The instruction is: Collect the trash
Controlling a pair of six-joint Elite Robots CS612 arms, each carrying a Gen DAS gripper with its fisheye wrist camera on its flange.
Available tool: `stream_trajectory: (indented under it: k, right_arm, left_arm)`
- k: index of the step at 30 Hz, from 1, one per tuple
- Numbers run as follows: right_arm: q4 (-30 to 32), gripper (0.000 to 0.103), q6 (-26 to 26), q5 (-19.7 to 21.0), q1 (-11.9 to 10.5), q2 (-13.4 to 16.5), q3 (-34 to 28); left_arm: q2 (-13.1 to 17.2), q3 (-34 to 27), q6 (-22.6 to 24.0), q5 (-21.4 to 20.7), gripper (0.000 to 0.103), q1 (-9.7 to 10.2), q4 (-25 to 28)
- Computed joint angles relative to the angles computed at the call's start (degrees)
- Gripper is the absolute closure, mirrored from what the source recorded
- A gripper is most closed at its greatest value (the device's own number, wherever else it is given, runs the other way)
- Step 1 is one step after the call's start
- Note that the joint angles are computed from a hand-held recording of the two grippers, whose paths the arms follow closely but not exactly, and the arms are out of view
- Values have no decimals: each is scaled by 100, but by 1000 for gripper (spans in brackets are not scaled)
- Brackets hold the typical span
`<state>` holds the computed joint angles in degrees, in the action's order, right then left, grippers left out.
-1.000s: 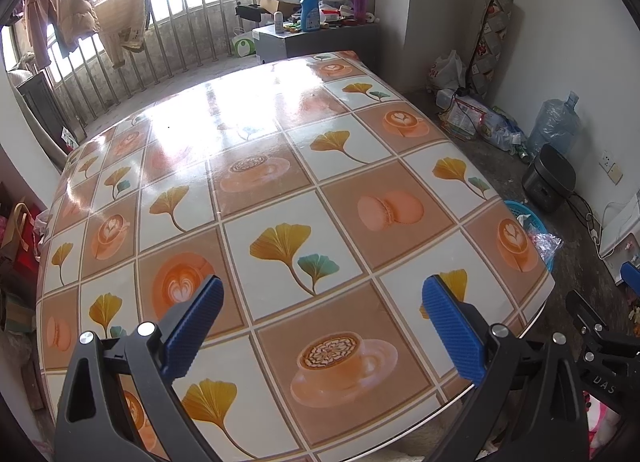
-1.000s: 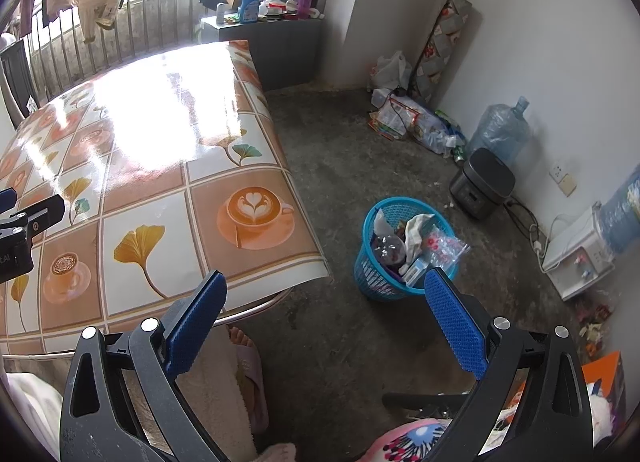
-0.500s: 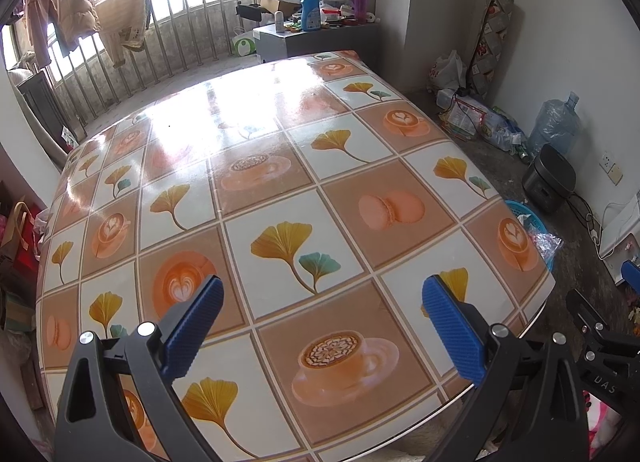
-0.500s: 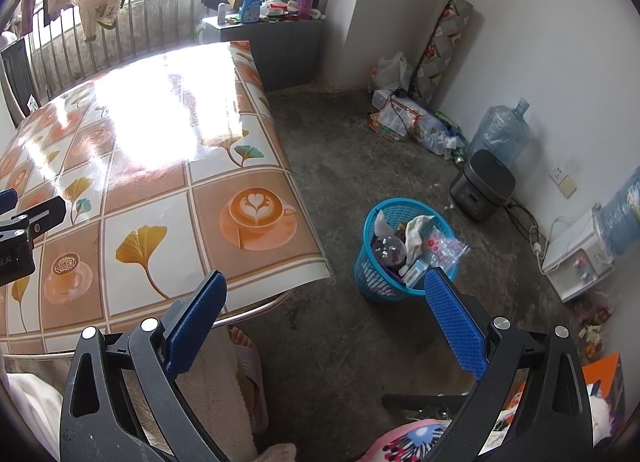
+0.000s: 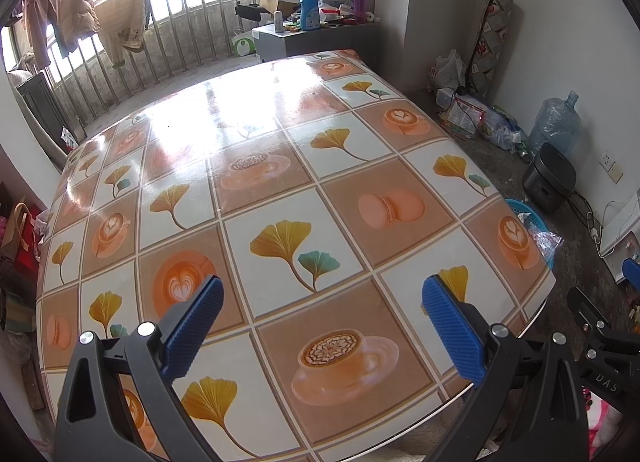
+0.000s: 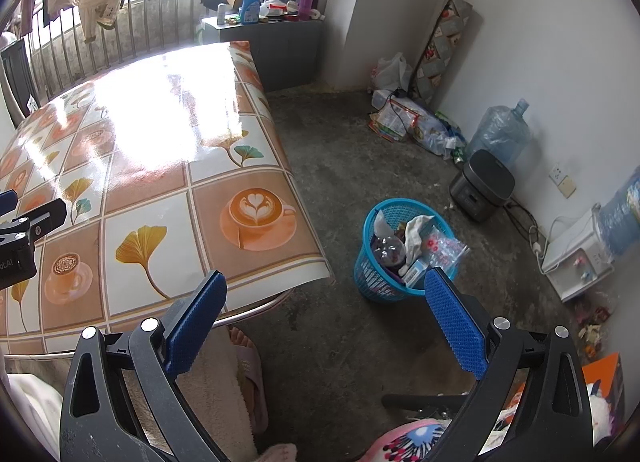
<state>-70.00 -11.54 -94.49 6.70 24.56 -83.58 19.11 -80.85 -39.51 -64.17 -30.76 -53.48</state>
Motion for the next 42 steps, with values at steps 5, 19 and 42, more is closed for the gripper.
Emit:
stream_trajectory:
  k: [5, 19, 42]
  right_arm:
    - [-1, 8, 6, -5, 4, -4, 8]
    - [-22, 8, 31, -12, 15, -38, 53]
    - [-17, 8, 62, -34, 38, -48, 51]
  left_arm:
    - [4, -3, -15, 2, 6, -5, 3]
    - [4, -5, -12, -5, 6, -4, 12]
    - [7, -12, -25, 2, 6, -7, 11]
